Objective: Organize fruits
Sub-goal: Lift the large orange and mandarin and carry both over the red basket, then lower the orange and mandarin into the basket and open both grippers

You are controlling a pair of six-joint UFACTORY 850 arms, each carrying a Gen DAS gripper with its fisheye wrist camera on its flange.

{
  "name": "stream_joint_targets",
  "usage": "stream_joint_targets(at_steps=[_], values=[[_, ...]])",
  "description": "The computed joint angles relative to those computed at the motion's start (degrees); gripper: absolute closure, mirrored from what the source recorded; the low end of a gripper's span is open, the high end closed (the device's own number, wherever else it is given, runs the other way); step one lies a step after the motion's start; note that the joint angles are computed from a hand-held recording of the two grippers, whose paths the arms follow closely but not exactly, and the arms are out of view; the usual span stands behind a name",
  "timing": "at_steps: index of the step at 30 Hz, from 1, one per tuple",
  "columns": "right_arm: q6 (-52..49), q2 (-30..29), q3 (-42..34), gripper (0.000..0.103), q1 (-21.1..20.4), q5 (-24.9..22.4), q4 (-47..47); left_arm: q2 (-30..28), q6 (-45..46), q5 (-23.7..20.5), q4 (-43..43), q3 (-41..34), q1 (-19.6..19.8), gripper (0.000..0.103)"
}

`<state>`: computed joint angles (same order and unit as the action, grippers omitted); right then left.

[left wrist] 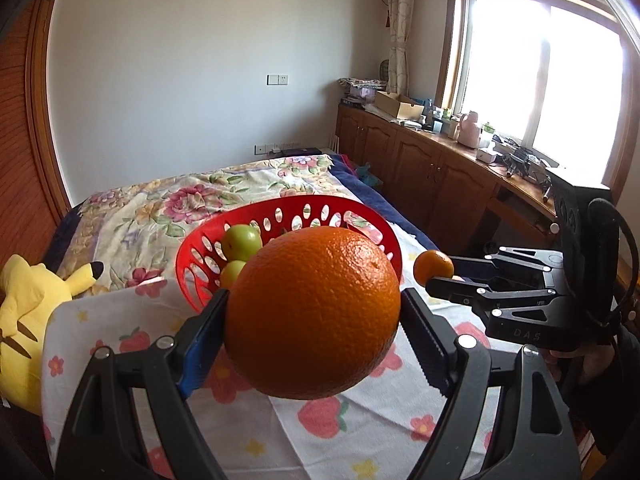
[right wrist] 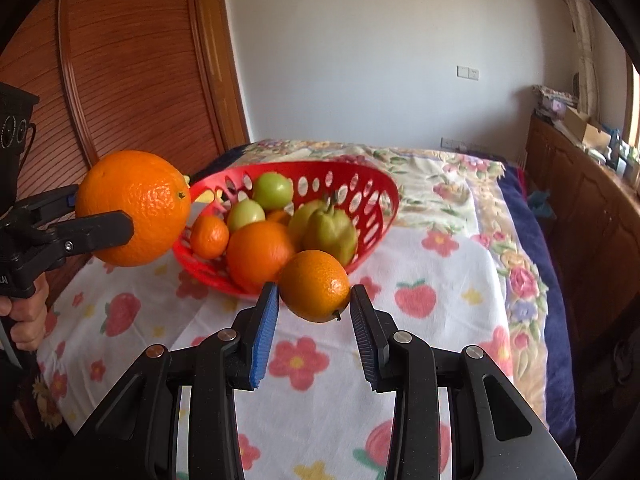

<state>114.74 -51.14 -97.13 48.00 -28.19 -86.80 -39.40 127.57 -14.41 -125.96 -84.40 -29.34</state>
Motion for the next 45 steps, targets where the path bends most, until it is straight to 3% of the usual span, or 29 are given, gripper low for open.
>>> stream_joint_targets(at_steps=[9, 14, 22, 33, 36, 37, 45], values=[[-9.73, -4.27, -8.36, 0.067, -3.13, 2.55, 3.0, -5.35, -10.96, 2.7, 10.5, -8.01, 0.41, 0.02], [-21.3, -8.61, -16.18, 0.067, -5.84, 5.55, 12.45, -8.31, -22.75, 3.59, 21.42, -12.05, 0.79, 0.02], [-40.75, -15.33, -27.59, 0.067, -8.18, 5.28, 29.46, -12.01, -38.13, 4.49, 36.96, -17.73, 0.8, 0.02], [-53.86, -21.61, -37.36, 0.066, -9.56, 3.34, 43.77, -16.27, -61.74, 3.58, 60.54, -24.4, 0.6, 0.02], [-52.27, -21.38, -36.72, 0.064, -9.43, 3.5, 42.26, -17.21, -67.68, 3.21, 66.67, -26.12, 0.46, 0.02], [-50.31, -20.9, -35.8, 0.058, -9.36, 3.93, 40.65, -17.49, -68.95, 3.17, 68.19, -26.53, 0.43, 0.02], [-38.51, -16.71, -27.94, 0.058, -8.23, 5.02, 29.23, -19.2, -79.0, 2.55, 78.48, -29.3, 0.13, 0.02]])
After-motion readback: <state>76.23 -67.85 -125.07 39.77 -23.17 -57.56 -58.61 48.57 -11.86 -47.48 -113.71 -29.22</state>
